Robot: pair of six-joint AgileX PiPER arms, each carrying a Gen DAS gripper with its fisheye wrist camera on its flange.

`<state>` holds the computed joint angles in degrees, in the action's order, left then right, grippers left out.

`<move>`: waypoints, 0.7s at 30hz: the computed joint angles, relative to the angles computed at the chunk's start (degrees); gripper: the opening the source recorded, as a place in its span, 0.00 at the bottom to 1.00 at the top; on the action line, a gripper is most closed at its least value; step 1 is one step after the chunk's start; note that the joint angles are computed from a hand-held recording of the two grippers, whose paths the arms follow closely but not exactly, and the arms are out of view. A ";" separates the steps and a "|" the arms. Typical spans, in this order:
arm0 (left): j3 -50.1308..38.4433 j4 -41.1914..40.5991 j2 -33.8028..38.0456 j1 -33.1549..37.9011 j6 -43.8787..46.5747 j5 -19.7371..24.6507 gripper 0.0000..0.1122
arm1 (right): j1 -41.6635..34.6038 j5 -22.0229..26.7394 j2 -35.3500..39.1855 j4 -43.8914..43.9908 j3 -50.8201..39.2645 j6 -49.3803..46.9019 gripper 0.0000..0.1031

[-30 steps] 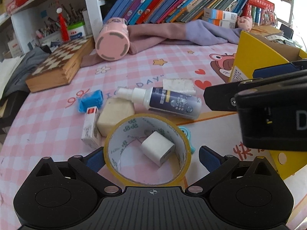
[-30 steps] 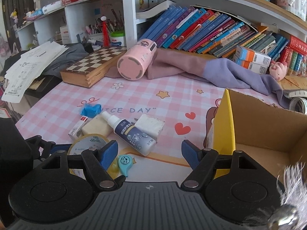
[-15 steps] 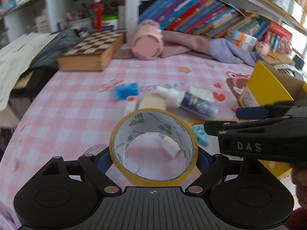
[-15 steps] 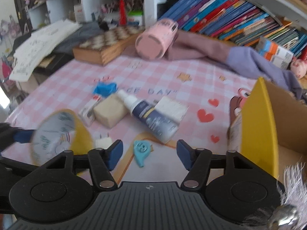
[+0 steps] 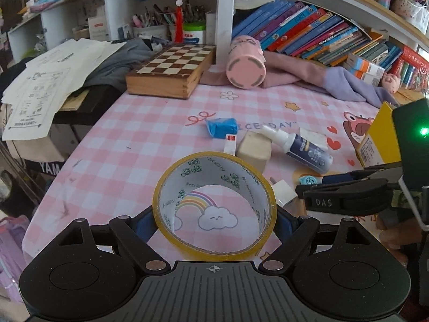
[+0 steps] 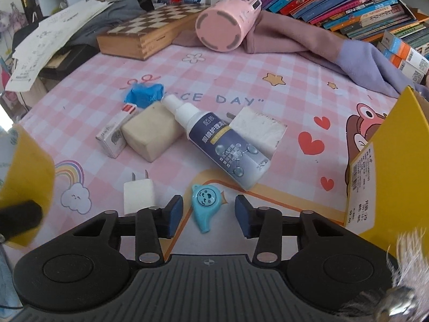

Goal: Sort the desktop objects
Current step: 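Close the right tool on the blue whistle and lift it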

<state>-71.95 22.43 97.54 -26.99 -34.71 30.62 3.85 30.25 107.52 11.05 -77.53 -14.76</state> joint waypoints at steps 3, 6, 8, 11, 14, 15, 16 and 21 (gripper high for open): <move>-0.41 0.34 -0.23 -0.25 -0.07 0.15 0.78 | -0.05 -1.40 -0.14 1.20 0.81 -3.06 0.31; -0.72 1.61 -0.40 -0.74 -1.24 -0.08 0.77 | -0.16 -1.00 -0.37 1.42 0.71 -5.03 0.22; -0.82 1.68 -0.62 -0.87 -1.24 -0.29 0.78 | -0.97 -0.32 -0.78 3.37 0.69 -6.39 0.22; -0.99 1.68 -0.95 -1.04 -1.40 -0.32 0.77 | -1.84 -0.92 -2.51 6.11 1.68 -8.65 0.22; -0.71 1.86 -1.72 -1.26 -2.02 -0.76 0.77 | -3.06 -0.47 -5.13 9.92 3.00 -11.91 0.22; -0.65 1.89 -2.05 -1.38 -2.07 -0.86 0.77 | -3.52 -0.05 -5.97 11.16 3.30 -12.83 0.22; -0.66 1.84 -2.40 -1.51 -1.89 -0.88 0.77 | -4.15 0.55 -6.85 12.81 3.50 -14.05 0.22; -1.11 -0.33 -4.74 -1.50 0.78 -0.78 0.77 | -6.52 2.80 -10.90 18.57 3.98 -18.48 0.22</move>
